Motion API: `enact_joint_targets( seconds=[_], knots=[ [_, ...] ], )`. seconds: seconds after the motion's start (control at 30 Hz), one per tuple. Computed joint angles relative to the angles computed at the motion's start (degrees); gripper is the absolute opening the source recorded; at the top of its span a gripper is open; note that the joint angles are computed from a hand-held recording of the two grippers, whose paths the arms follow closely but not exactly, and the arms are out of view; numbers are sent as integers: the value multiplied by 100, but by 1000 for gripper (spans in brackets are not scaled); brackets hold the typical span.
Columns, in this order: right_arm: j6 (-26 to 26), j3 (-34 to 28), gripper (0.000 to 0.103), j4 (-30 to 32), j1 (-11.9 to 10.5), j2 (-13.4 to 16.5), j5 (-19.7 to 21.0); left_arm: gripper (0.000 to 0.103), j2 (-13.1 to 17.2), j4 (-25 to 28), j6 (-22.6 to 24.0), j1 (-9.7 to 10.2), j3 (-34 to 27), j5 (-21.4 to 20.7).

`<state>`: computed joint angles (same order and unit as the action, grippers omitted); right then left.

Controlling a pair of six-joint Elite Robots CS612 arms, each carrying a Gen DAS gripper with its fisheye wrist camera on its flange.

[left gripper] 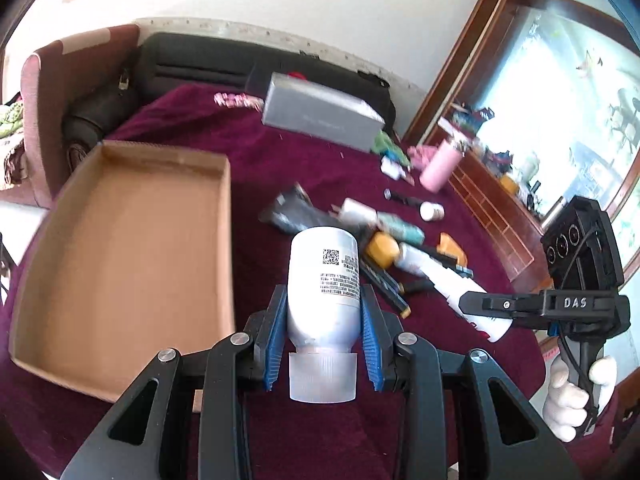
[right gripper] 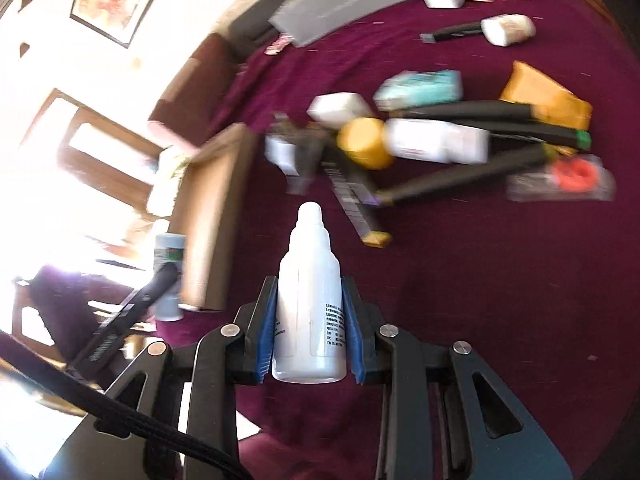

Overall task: Organize objects
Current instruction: 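Carry both white bottles over the cardboard box with both grippers, then lower both bottles into the box and open both grippers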

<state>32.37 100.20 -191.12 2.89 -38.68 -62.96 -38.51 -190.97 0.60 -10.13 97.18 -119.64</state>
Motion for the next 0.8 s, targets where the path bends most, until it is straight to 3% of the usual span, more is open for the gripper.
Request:
enact_joint_targets(
  seconds=[0.17,0.37,0.6,0.8],
  knots=[
    [-74,-585,28,204,111,101,528,29,83,-107,-10,90,-293,343],
    [15,-1786,28,835,304,585,873,29,405,463,-248,219,-1026,608],
    [128,-3266,28,2055,483,1300,775,29,822,1313,-360,269,-1905,957],
    [152,-4493,28,3125,604,1873,122,29,1179,1840,-475,262,-2513,1184]
  ],
)
